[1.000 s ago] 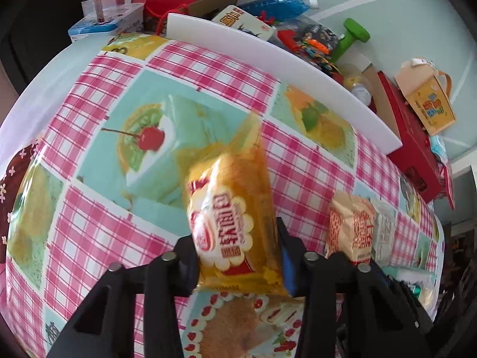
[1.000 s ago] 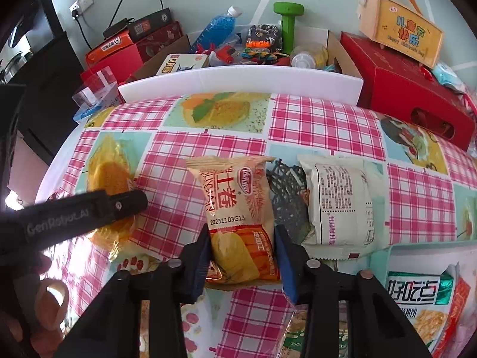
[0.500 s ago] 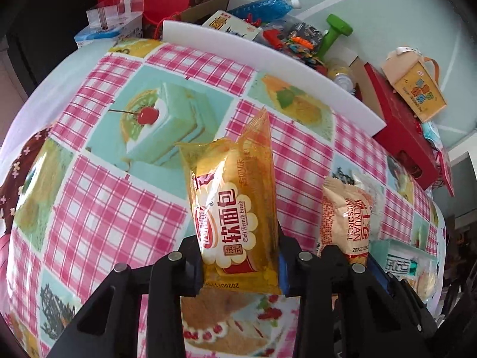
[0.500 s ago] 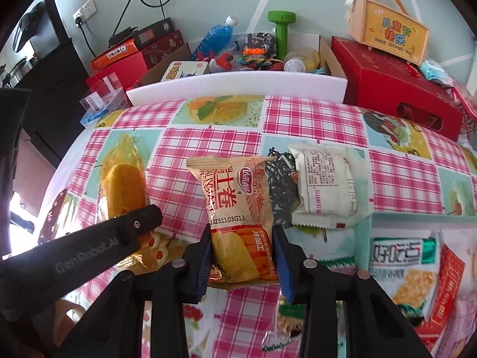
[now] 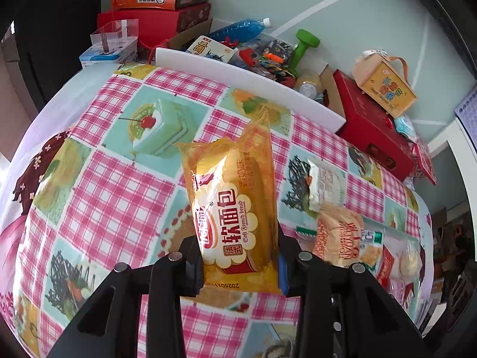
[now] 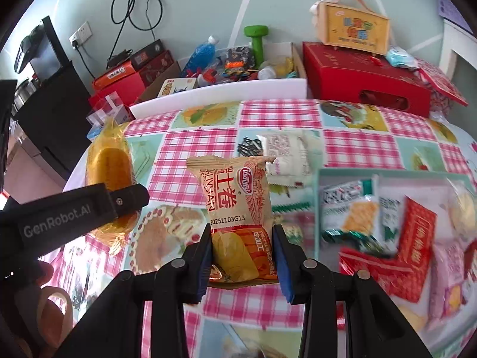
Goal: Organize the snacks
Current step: 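Lift both yellow packs and carry them over the white tray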
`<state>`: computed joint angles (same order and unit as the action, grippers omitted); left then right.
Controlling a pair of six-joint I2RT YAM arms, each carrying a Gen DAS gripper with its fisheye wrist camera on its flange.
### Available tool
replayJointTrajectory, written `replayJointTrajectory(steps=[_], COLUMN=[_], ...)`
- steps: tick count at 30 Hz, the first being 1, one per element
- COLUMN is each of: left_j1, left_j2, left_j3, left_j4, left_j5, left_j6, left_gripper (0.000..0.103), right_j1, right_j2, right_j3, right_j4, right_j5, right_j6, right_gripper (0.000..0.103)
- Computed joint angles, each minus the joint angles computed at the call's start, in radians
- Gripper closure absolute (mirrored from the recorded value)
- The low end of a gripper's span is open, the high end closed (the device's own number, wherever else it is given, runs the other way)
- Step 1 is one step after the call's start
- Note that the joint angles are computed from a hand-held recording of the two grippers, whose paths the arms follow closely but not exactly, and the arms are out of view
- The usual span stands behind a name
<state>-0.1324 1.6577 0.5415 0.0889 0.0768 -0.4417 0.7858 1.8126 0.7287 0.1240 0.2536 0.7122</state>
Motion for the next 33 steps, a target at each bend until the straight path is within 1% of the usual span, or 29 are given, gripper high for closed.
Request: replayJointTrajectory(steps=[7,14,18,21,26,33], left_j1=[-0.069,-0.187,-0.227,-0.264,-0.323,-0.408], left_j2=[-0.101,-0.191,-0.186,-0.172,-0.152,-0.149], left_j3=[-0.078,-0.085,-0.07,-0.054,-0.03,-0.006], left_j4=[0.002,-0.024,-0.022,-0.031,-0.037,-0.048], left_j5=[-0.023,-0.088,-0.09,-0.121,-0.147,-0.189], left_j6=[-0.035,-0.057,-0.071,-0.078,-0.093,-0.102], left_gripper=[0.065,0.065,0.065,0.065,0.065,0.065], right_j1=[0.037,0.067,0.052,0.028,-0.02,-0.11], right_j2=[-0.141,-0.291,-0.349,-0.386,-0.47,-0.581], right_j3=[-0.13,-0.229,-0.258,-0.28,-0.323,-0.384], right_j4=[0.001,-0.028,-0.029,-0.035,-0.068,-0.094], right_j5=[0.051,0.105,0.114,0.115,0.123,0.101], right_j6=[0.071,0.11,0.095,0.09,0.098,0.087], right_gripper=[0.063,0.063,0.063,0.063,0.063,0.063])
